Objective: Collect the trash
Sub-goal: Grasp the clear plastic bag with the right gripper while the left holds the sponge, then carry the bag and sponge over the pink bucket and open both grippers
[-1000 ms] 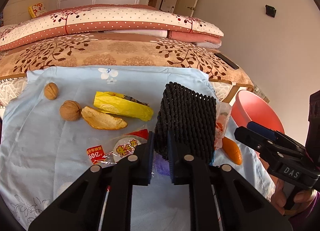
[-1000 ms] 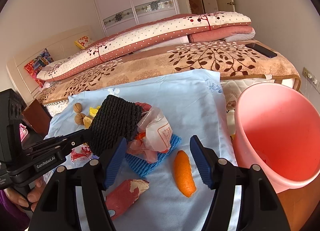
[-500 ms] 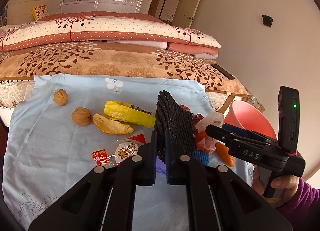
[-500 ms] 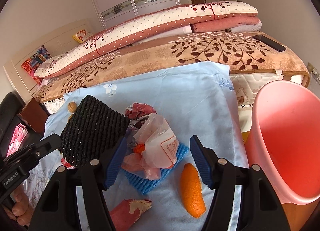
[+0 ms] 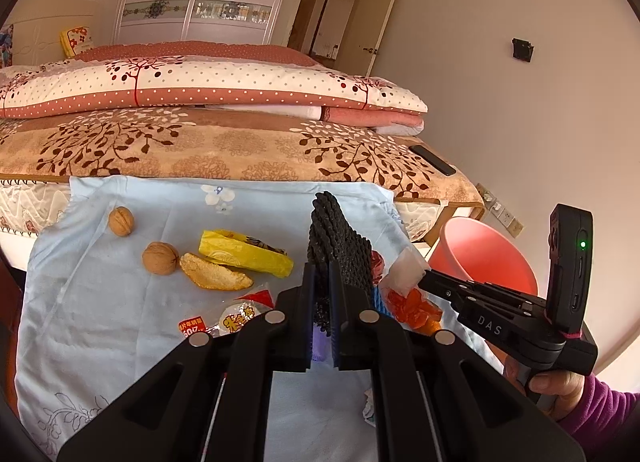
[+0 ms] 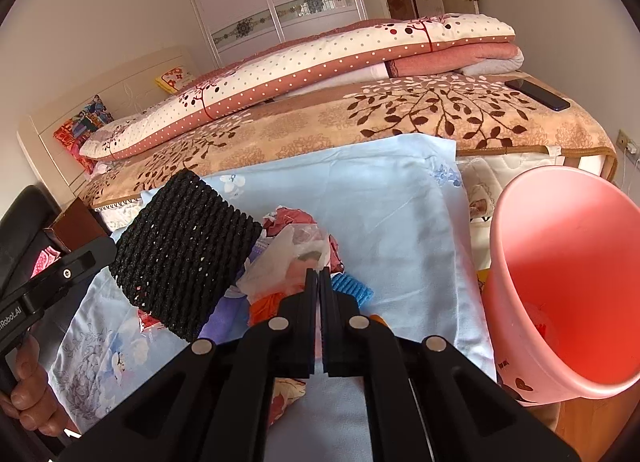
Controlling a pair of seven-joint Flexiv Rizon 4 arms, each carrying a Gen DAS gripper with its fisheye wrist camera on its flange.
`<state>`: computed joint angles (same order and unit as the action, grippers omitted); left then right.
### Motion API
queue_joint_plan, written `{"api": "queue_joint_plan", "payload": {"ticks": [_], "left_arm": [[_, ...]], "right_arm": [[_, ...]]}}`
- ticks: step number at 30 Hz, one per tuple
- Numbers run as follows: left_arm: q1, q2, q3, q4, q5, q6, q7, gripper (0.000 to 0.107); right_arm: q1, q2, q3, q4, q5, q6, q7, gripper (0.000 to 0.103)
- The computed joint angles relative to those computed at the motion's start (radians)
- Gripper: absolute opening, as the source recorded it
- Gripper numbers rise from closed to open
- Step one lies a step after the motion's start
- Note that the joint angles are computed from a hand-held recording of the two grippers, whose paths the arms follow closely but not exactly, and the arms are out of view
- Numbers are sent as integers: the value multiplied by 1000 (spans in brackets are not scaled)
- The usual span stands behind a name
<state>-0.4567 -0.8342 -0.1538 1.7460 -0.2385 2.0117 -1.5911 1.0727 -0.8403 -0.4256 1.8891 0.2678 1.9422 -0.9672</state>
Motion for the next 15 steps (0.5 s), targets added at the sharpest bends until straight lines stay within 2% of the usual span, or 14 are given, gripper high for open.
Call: {"api": "queue_joint_plan", "payload": {"ticks": [7,15], "left_arm": [[-32,7,11,-21,-5,4,16,6],[-48,-18,-14,-100,14,-25,49,6]], "right_arm": [[91,26,-82,68,106,68,-39,1],[115,59,-112,132,238,102,-68,1]]}}
